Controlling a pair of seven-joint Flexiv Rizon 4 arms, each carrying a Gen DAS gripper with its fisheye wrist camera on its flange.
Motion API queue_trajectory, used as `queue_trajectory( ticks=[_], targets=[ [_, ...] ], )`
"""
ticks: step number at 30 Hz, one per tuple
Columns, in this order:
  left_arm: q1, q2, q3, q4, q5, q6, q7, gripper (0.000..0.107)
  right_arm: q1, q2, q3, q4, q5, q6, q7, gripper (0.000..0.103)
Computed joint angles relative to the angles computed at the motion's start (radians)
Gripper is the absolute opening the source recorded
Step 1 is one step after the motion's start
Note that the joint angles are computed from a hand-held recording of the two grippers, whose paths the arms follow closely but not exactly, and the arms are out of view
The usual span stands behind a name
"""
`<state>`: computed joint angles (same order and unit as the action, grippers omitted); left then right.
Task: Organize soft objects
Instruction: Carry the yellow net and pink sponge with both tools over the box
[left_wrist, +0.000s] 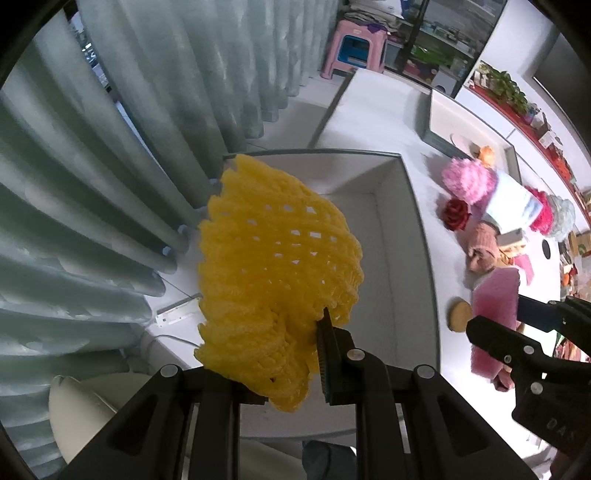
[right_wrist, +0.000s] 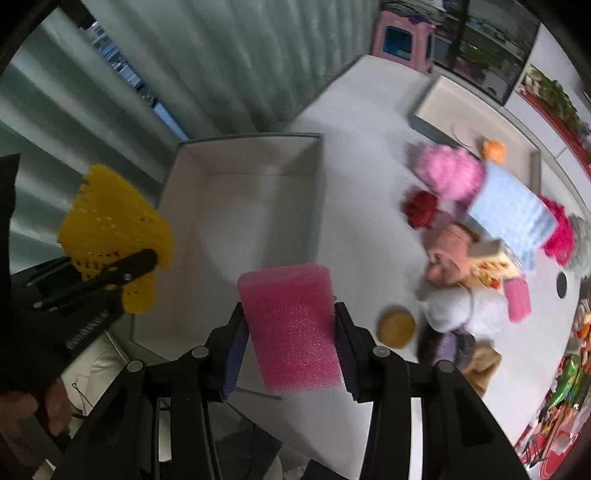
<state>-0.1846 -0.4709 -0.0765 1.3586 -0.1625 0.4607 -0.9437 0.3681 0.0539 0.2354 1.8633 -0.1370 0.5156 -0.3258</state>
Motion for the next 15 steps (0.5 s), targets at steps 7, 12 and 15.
queue_trajectory(
  ticks=[7, 12, 15],
  targets=[
    [-0.013, -0.093, 0.003, -0.126, 0.016, -0.031, -0.058, 0.02, -0.002, -0.092, -0.03, -0.098, -0.002, -0.009, -0.065, 0.048],
    [-0.04, -0.166, 0.006, -0.223, 0.036, -0.031, -0.115, 0.02, -0.02, -0.154, -0.053, -0.157, 0.019, -0.012, -0.116, 0.048],
    [-0.053, -0.203, 0.011, -0.274, 0.05, -0.038, -0.138, 0.02, -0.031, -0.177, -0.062, -0.173, 0.025, -0.011, -0.125, 0.048]
  ],
)
